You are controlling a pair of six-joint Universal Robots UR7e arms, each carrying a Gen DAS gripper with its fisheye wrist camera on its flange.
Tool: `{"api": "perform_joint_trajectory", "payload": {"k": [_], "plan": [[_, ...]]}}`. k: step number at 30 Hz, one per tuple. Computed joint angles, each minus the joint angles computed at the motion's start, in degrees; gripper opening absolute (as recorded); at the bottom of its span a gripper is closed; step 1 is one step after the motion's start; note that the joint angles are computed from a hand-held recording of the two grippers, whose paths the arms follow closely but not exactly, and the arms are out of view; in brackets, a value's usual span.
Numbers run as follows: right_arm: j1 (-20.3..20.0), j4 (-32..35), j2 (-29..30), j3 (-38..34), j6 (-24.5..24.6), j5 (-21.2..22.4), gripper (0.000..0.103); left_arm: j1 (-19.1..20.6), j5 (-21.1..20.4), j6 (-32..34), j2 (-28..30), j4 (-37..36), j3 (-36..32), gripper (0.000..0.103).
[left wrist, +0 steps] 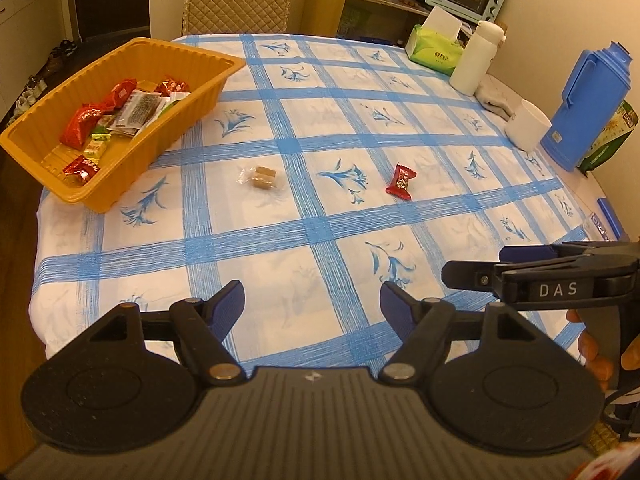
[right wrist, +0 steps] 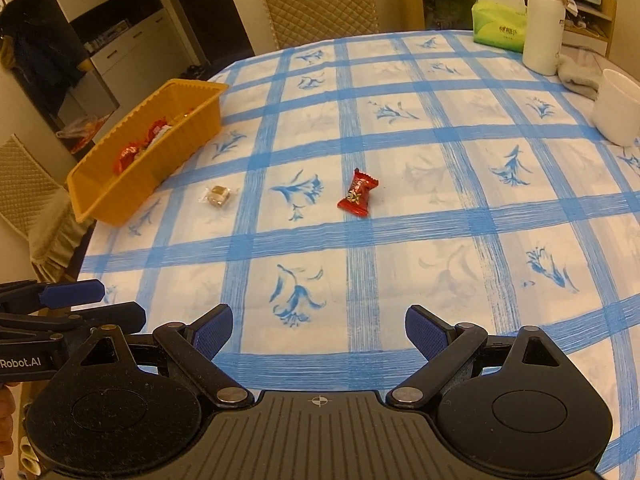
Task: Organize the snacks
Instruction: 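Lower the right tool to the small red candy while the left tool approaches the clear cube packet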
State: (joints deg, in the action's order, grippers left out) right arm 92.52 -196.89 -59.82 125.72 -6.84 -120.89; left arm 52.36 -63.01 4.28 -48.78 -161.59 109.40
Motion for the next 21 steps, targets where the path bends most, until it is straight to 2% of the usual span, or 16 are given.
{"api": "perform_joint_trajectory", "payload": {"k": [15, 21], "plan": [[-2.11, 2.67, 1.88, -4.32, -0.15, -1.07, 0.093, 1.78, 0.33, 1.34, 5.53, 3.29, -7.12, 0.070], [-2.85, 0.73, 3.44, -5.90, -2.02, -0.60, 0.092, 2.50, 0.74, 1.63, 7.48, 4.15, -9.77, 0.069]]}}
